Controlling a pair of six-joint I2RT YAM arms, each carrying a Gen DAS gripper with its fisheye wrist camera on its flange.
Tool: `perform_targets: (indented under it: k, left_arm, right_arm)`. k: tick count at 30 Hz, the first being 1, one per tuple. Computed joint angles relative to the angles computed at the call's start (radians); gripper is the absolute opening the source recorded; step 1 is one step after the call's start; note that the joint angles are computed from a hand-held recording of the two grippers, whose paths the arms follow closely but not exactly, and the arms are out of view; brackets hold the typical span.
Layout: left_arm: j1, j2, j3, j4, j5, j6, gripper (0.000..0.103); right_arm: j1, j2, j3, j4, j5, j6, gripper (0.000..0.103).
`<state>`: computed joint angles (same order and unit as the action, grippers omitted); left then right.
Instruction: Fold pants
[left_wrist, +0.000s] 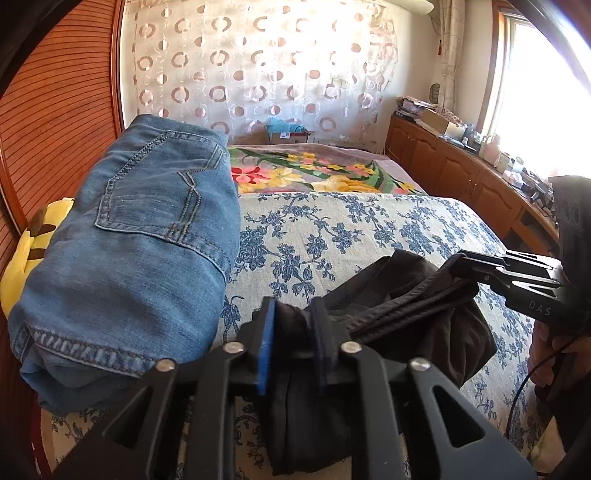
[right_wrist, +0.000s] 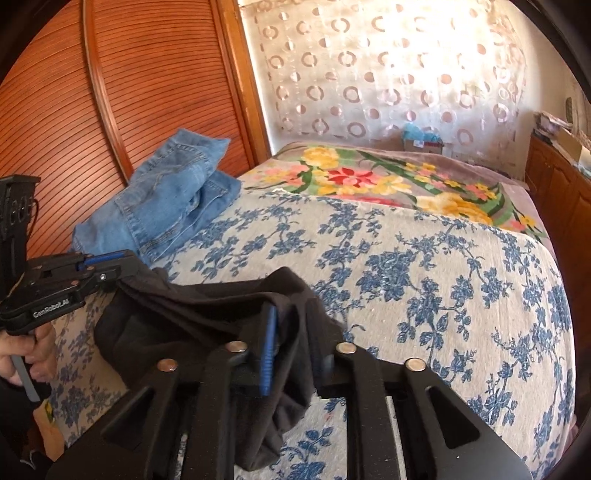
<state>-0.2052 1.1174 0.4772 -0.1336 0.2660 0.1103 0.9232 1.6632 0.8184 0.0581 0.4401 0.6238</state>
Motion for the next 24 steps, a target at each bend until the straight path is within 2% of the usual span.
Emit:
perform_targets:
  k: [2, 4, 6, 15, 19, 22, 24]
  left_arm:
    - [-0.001, -0.019, -0.011, 0.001, 0.002, 0.008, 0.036]
    - [0.006, -0.042, -0.018, -0.008, 0.015, 0.011, 0.038]
    - [0.013, -0.066, -0.022, -0.023, 0.026, 0.017, 0.039]
    - [0.044, -0.147, -0.066, -0.064, 0.031, 0.049, 0.040]
    - [0.019, -0.135, -0.080, -0.059, 0.005, 0.058, 0.040]
    - [-0.005, -0.120, -0.087, -0.049, -0.024, 0.058, 0.040]
    - [-0.010, -0.112, -0.088, -0.045, -0.024, 0.056, 0.040]
  right_arm:
    - [0.000, -0.010, -0.007, -0.004, 0.001, 0.005, 0.020]
    - [0.011, -0.025, -0.014, -0.012, 0.023, 0.010, 0.034]
    - [0.015, -0.050, -0.030, -0.009, 0.033, 0.016, 0.042]
    - [0.018, -0.105, -0.054, -0.031, 0.028, 0.049, 0.046]
    - [0.004, -0.110, -0.038, -0.049, 0.007, 0.050, 0.048]
    - [-0.023, -0.125, -0.044, -0.028, -0.057, 0.067, 0.051]
    - [-0.016, -0.116, -0.018, -0.060, -0.034, 0.059, 0.052]
